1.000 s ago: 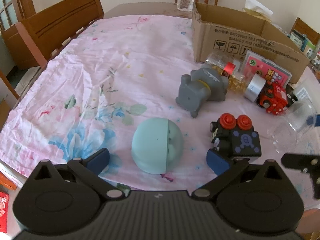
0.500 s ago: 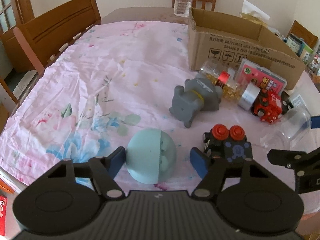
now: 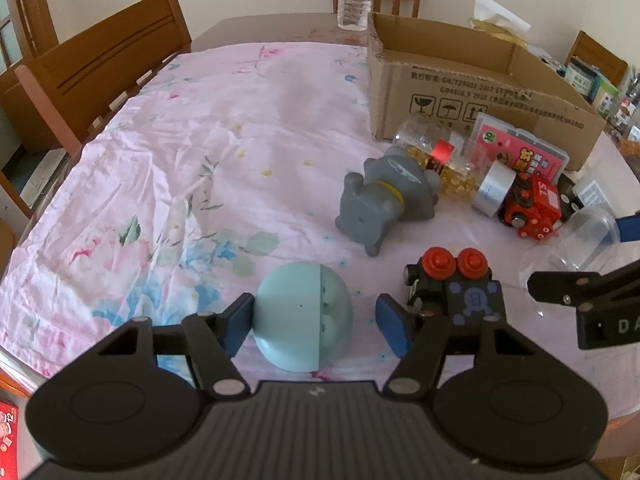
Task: Organize rigid objects
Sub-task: 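Close the right gripper around the clear plastic jar while the left gripper holds the blue egg, then carry the blue egg into the cardboard box and open the left gripper while the right carries the jar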
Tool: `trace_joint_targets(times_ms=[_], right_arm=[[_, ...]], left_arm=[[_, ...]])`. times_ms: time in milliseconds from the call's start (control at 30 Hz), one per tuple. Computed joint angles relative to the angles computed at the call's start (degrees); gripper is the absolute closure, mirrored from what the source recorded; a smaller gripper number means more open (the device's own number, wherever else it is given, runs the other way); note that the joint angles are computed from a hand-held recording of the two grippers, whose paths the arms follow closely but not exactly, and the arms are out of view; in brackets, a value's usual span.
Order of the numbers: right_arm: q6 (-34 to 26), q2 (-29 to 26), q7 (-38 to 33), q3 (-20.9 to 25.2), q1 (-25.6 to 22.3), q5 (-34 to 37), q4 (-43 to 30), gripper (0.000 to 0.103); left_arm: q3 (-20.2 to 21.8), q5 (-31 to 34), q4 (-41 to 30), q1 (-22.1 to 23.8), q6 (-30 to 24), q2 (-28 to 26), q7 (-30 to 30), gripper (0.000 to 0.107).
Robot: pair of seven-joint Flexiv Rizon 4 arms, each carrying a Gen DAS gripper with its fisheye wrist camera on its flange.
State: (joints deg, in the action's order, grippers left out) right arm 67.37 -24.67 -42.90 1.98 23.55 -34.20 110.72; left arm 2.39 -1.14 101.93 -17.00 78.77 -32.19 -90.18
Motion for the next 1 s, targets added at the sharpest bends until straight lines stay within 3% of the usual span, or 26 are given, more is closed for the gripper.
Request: trace_joint_targets(times_ms=[133, 467, 800, 1000], right_arm=[[-1.03, -0.01, -0.47, 0.28, -0.02, 0.32, -0.42, 0.010], [-2.15, 1.27, -2.53, 0.79, -0.61, 0.41, -0.52, 0.010], [-1.19, 3.12, -8.93, 1.96, -2.79, 3.39, -1.81, 0.010], [0.06, 4.16, -6.11, -0.41, -2.69, 1.44, -3.34, 0.010]], left_arm=[[-1.11, -0.69, 0.15, 1.22, -0.25, 0.22, 1.24, 0.055], [-5.41, -3.60, 0.13, 5.13, -4.03, 1.36, 10.20, 0.055], [-10.52, -9.58, -3.19, 9.22, -13.00, 3.85, 26.32, 0.055], [-13.48, -14.98, -10.07, 10.16, -16.36, 2.48, 37.77, 0.055]])
